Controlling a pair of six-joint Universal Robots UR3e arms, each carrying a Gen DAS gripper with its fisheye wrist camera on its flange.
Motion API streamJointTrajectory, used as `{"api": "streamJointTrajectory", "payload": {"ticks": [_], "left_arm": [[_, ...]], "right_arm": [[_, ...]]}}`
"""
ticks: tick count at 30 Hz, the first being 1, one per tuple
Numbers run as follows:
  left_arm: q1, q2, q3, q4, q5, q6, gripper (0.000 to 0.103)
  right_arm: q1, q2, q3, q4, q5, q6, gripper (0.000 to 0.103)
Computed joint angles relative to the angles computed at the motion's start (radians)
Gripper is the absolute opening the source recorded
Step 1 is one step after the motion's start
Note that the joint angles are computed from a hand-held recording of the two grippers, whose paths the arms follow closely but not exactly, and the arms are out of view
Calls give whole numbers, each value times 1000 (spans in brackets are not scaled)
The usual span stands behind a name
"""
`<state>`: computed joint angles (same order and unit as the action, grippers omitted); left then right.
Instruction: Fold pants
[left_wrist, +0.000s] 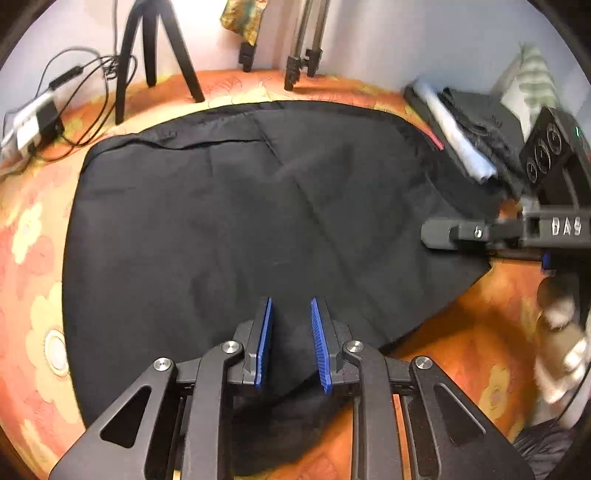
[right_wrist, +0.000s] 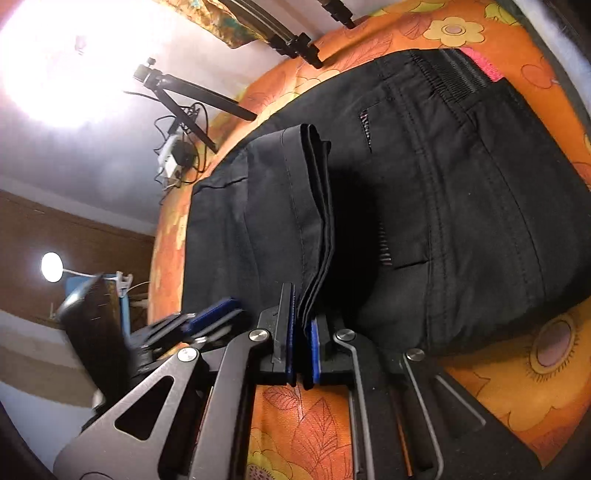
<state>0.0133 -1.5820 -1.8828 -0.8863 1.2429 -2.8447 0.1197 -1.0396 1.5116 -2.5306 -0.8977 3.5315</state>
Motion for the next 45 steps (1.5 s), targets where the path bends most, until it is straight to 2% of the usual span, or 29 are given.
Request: {"api": "streamJointTrajectory", "payload": {"ticks": [2, 5, 7, 8, 11, 14, 21, 24, 26, 29, 31, 32, 34, 41, 42, 43, 45], "left_arm": [[3, 0, -14, 16, -3, 6, 21], [3, 3, -23, 27, 0, 21, 21], [2, 7, -24, 26, 1, 20, 21], [1, 6, -25, 28, 2, 22, 21], [6, 7, -30, 31, -4, 23, 21], [6, 4, -28, 32, -6, 18, 21], [17, 17, -32, 13, -19, 27, 21], [13, 14, -34, 24, -18, 24, 21], [16, 15, -38, 29, -23, 22, 21], [21, 20, -48, 37, -32, 24, 21], [22, 23, -52, 39, -33, 27, 21], [22, 25, -53, 39, -33, 27, 21], [20, 25, -51, 37, -27, 25, 21], [17, 22, -52, 46, -24, 25, 21], [17, 22, -53, 47, -25, 27, 21], [17, 22, -53, 49, -25, 28, 21], [16, 23, -55, 53, -24, 29, 21]], "right_arm": [[-12, 15, -30, 35, 17, -33, 11], [-31, 42, -94, 72, 43, -76, 22], [-36, 73, -168, 125, 58, -106, 48], [-40, 91, -210, 159, 67, -121, 50], [-50, 102, -296, 298, 64, -199, 51], [-63, 135, -378, 360, 63, -212, 51], [-76, 314, -558, 358, 134, -124, 51], [-73, 342, -565, 266, 158, -43, 27], [-57, 322, -543, 180, 177, -25, 17], [14, 235, -550, 176, 109, -205, 14], [52, 195, -562, 231, 39, -319, 14], [61, 191, -571, 253, -1, -325, 14], [61, 199, -588, 288, -64, -307, 15], [0, 222, -544, 310, -38, -248, 15], [-8, 216, -527, 303, -35, -240, 20], [-16, 203, -495, 284, -26, -230, 33], [-40, 169, -417, 246, 7, -230, 51]]}}
